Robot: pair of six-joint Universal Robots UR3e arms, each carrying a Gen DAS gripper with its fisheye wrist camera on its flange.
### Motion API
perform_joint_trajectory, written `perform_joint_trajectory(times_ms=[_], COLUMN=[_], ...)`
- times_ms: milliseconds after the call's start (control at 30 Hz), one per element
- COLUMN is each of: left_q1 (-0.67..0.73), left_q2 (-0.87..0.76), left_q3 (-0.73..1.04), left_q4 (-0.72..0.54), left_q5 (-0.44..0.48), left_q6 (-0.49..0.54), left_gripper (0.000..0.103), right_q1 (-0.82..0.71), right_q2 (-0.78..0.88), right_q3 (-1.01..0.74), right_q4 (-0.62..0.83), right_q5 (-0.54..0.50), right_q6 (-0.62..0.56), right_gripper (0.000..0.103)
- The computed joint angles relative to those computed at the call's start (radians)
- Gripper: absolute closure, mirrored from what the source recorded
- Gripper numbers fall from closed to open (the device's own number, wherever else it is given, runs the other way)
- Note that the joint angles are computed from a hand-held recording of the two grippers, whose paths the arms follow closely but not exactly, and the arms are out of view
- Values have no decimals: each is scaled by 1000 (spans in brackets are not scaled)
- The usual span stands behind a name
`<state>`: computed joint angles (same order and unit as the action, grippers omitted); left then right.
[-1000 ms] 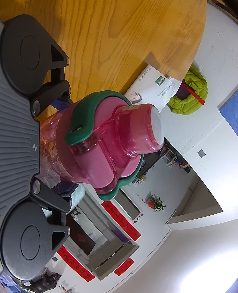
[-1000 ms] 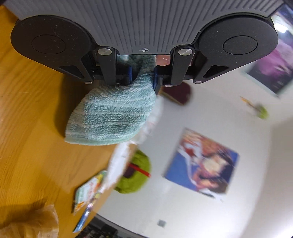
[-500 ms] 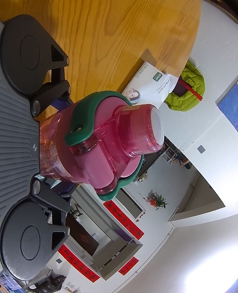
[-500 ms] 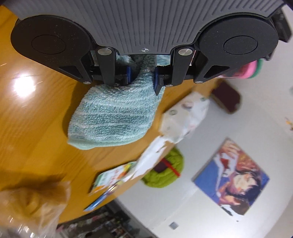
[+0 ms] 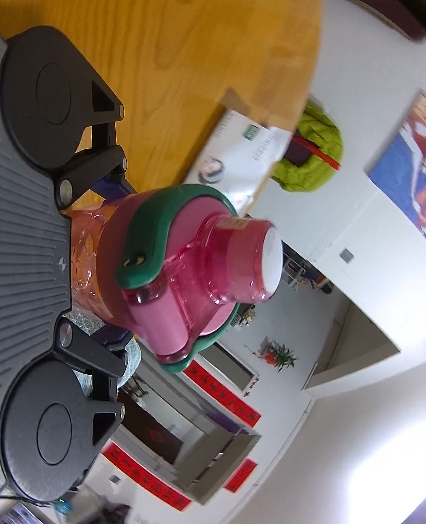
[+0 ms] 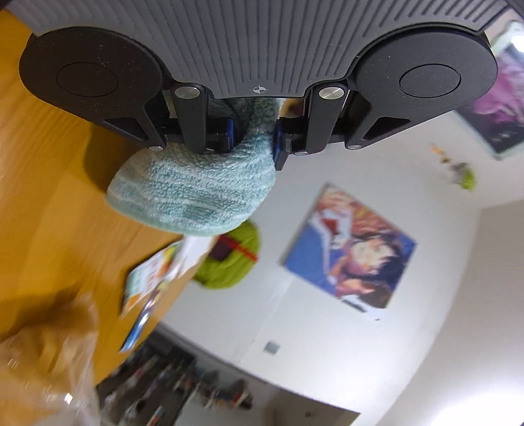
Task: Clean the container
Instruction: 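Set the bottle upright on the table with the left tool while the right tool lowers the towel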
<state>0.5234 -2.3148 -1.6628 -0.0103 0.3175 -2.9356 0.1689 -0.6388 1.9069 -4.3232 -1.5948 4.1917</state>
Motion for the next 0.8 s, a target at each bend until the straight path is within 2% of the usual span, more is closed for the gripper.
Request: perform_joint_trajectory(times_ms=[67, 200, 300, 433, 500, 600, 700, 800], left_q1=[-1, -10, -14, -48, -60, -75, -90, -98], left_q2=[-7, 5, -7, -31, -19, -5, -15, -12], left_q3=[-35, -71, -52, -47, -74, -98, -104, -103], left_q4=[177, 254, 279, 409, 410, 379, 438, 421], left_q5=[16, 15, -20, 11, 25, 42, 116, 172], left_q6=[-26, 54, 53, 53, 116, 216, 201, 202], left_gripper=[32, 32, 31, 32, 29, 16, 14, 9], right_q1=[7, 56, 105, 159, 165, 172, 180, 185], right_q2=[-26, -78, -111, -150, -163, -172, -172, -174], right_q3=[22, 0, -53, -162, -192, -234, -257, -261], right_q4=[35, 168, 303, 625, 741, 881, 943, 963], right_q5=[-28, -126, -221, -340, -353, -365, -382, -387], right_q6=[-9, -97, -188, -265, -283, -300, -316, -325], right_gripper=[76, 76, 76, 76, 76, 71, 69, 59])
